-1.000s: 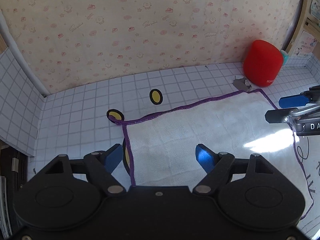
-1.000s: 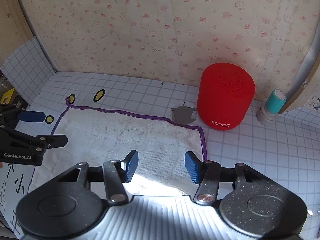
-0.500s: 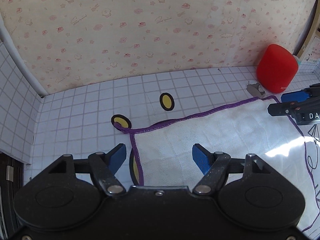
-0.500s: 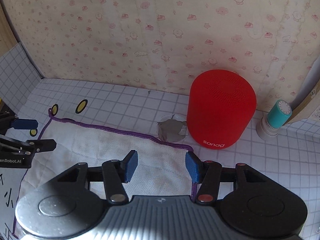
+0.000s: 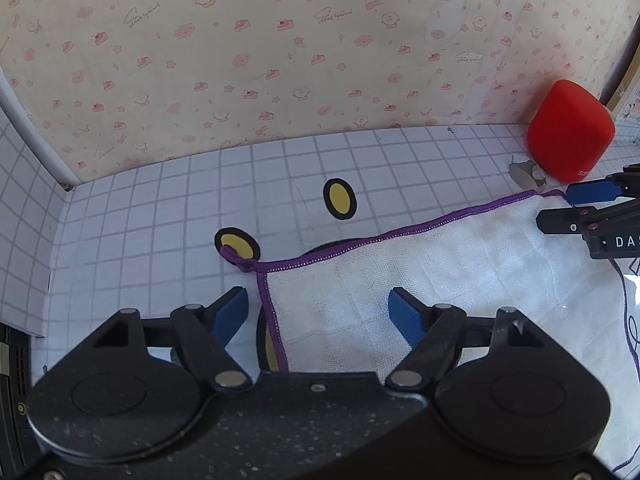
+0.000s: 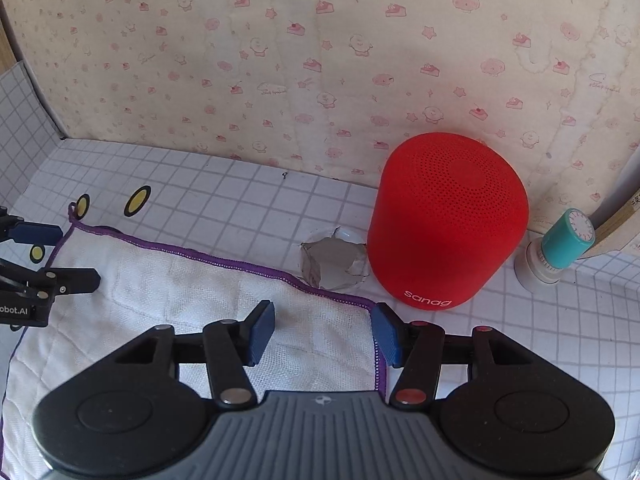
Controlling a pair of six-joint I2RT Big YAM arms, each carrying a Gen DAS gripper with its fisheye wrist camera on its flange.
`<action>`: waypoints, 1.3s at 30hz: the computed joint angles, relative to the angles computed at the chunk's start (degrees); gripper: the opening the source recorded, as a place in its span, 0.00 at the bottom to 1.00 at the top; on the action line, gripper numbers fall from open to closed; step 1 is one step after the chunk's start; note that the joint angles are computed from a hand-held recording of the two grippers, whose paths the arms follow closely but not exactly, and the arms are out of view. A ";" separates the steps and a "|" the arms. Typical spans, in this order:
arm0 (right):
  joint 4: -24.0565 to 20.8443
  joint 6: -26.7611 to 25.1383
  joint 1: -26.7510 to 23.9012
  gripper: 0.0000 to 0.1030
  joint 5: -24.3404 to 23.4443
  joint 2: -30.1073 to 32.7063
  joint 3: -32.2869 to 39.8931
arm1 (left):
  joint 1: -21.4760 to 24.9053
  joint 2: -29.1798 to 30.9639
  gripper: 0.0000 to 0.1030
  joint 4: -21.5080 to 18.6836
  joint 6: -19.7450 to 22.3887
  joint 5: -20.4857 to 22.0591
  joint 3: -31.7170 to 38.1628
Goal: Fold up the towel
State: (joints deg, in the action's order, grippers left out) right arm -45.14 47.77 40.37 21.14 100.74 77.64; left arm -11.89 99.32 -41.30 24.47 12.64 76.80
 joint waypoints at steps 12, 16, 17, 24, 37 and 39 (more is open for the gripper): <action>1.17 0.77 0.32 0.26 1.15 -0.34 -0.72 | -0.69 0.24 0.24 -2.52 2.57 3.39 1.46; 2.13 0.08 0.24 0.14 -0.05 -0.47 -0.86 | -0.88 -0.13 0.19 -2.90 2.92 3.46 1.25; 2.32 0.18 0.29 0.11 -0.09 -0.50 -0.90 | -0.88 -0.29 0.19 -2.84 3.01 3.44 1.13; 3.84 0.87 0.44 0.05 -0.59 -1.05 -1.47 | -0.60 -0.28 0.19 -3.45 1.86 3.98 1.57; 3.81 0.42 2.11 0.04 2.44 -3.08 -1.21 | -0.68 -3.49 0.19 -2.97 1.14 4.85 0.56; 3.42 0.48 2.49 0.04 3.09 -3.48 -1.16 | -0.55 -4.33 0.19 -2.97 1.49 4.95 0.16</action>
State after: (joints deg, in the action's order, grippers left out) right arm -41.72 48.24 42.86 24.23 97.26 76.48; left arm -12.44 94.99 -44.28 25.96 17.59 76.96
